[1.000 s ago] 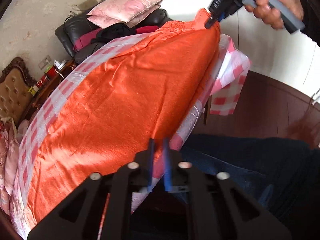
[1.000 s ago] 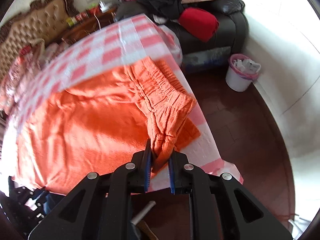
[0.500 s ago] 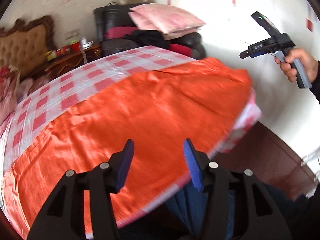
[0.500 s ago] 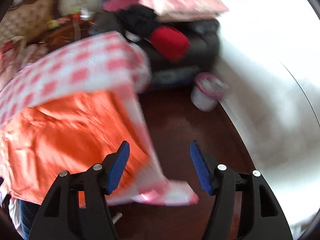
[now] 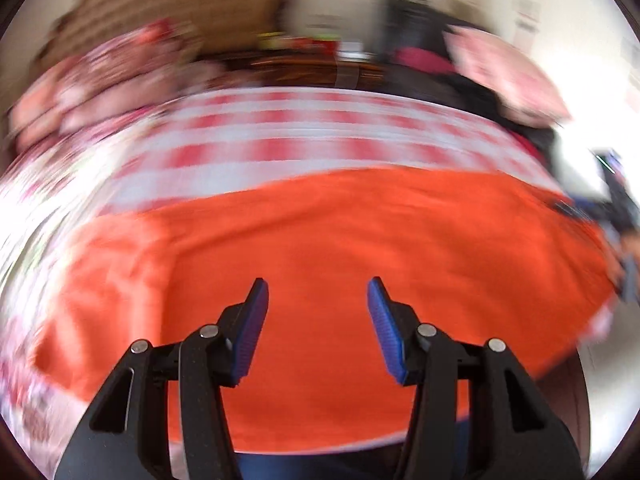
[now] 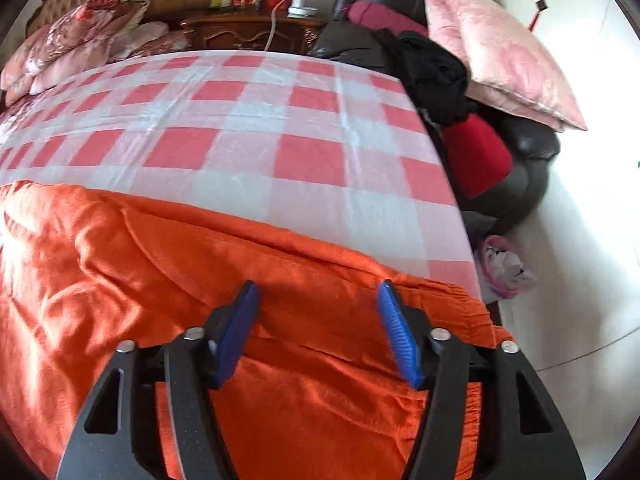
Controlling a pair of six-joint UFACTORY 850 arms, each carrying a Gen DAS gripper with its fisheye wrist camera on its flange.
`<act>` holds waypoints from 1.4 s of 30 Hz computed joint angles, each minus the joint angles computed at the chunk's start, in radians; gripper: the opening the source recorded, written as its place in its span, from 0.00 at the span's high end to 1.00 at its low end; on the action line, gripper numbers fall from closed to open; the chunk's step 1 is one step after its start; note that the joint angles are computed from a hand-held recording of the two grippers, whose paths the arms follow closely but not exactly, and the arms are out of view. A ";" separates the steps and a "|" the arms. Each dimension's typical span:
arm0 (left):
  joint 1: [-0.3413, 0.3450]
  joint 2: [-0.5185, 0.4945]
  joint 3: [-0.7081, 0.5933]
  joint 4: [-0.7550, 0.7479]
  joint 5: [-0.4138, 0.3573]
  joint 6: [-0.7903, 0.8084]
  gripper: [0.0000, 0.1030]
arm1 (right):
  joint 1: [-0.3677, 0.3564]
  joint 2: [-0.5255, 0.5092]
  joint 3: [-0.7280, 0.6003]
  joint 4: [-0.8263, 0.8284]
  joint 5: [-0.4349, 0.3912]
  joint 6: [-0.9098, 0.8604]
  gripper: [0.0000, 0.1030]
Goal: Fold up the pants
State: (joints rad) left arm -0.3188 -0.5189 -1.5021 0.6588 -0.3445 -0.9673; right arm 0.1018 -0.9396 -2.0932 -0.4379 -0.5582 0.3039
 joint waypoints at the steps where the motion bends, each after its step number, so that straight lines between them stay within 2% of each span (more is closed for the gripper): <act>1: 0.023 -0.007 -0.012 -0.008 -0.049 -0.023 0.50 | 0.005 0.003 0.009 -0.068 0.001 0.053 0.39; 4: 0.101 -0.025 -0.035 -0.013 -0.139 -0.121 0.63 | 0.022 0.005 0.025 -0.264 -0.021 0.215 0.39; 6: 0.127 -0.049 -0.063 0.040 -0.157 -0.126 0.65 | 0.025 -0.028 -0.024 -0.297 -0.058 0.250 0.39; 8: 0.153 -0.080 -0.098 0.004 -0.129 -0.060 0.66 | 0.022 -0.045 -0.057 -0.291 -0.090 0.260 0.39; 9: 0.169 -0.103 -0.127 -0.072 -0.109 0.022 0.66 | 0.022 -0.053 -0.071 -0.292 -0.101 0.266 0.39; 11: 0.186 -0.147 -0.180 -0.113 -0.103 0.100 0.65 | 0.022 -0.075 -0.110 -0.297 -0.134 0.277 0.39; 13: 0.193 -0.183 -0.242 -0.080 -0.177 0.118 0.65 | 0.025 -0.099 -0.151 -0.301 -0.168 0.277 0.39; 15: 0.217 -0.178 -0.238 -0.082 -0.185 0.090 0.65 | 0.026 -0.122 -0.197 -0.278 -0.203 0.250 0.39; 17: 0.231 -0.169 -0.223 0.033 -0.247 -0.012 0.63 | 0.029 -0.129 -0.209 -0.276 -0.217 0.251 0.39; 19: 0.237 -0.112 -0.147 0.163 -0.201 -0.132 0.61 | 0.037 -0.131 -0.232 -0.271 -0.262 0.264 0.38; 21: 0.223 -0.050 -0.067 0.264 -0.149 -0.175 0.54 | 0.051 -0.059 -0.133 -0.324 -0.222 0.344 0.34; 22: 0.216 -0.026 -0.035 0.256 -0.107 -0.140 0.50 | 0.059 -0.016 -0.075 -0.336 -0.191 0.379 0.30; 24: 0.197 -0.004 -0.012 0.146 -0.044 -0.021 0.46 | 0.076 0.073 0.048 -0.292 -0.099 0.417 0.27; 26: 0.168 -0.028 -0.048 0.070 -0.016 0.082 0.46 | 0.097 0.115 0.115 -0.205 -0.037 0.373 0.26; 28: 0.146 -0.094 -0.140 -0.058 -0.039 0.218 0.46 | 0.123 0.108 0.114 -0.183 -0.050 0.377 0.26; 29: 0.144 -0.136 -0.196 -0.122 -0.057 0.284 0.52 | 0.134 0.094 0.102 -0.154 -0.056 0.352 0.26; 31: 0.144 -0.182 -0.256 -0.233 -0.046 0.408 0.57 | 0.155 0.056 0.058 -0.212 -0.115 0.386 0.27; 33: 0.146 -0.235 -0.325 -0.280 -0.113 0.494 0.58 | 0.159 0.030 0.033 -0.244 -0.148 0.419 0.26; 34: 0.160 -0.256 -0.342 -0.283 -0.127 0.504 0.56 | 0.157 0.010 0.005 -0.217 -0.185 0.399 0.27; 35: 0.174 -0.245 -0.318 -0.293 -0.100 0.487 0.50 | 0.150 -0.005 -0.012 -0.183 -0.214 0.386 0.27; 38: 0.200 -0.192 -0.239 -0.128 -0.102 0.265 0.51 | 0.142 0.022 0.038 -0.172 -0.181 0.400 0.26; 39: 0.207 -0.153 -0.187 -0.094 -0.061 0.219 0.51 | 0.144 0.025 0.040 -0.183 -0.190 0.408 0.26; 42: 0.202 -0.069 -0.081 -0.123 0.000 0.250 0.51 | 0.150 0.068 0.074 -0.177 -0.169 0.417 0.25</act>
State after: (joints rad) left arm -0.1169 -0.5876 -1.5833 0.5353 -0.3445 -0.7172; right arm 0.2522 -0.8721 -2.0195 -0.6153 -0.7274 0.7206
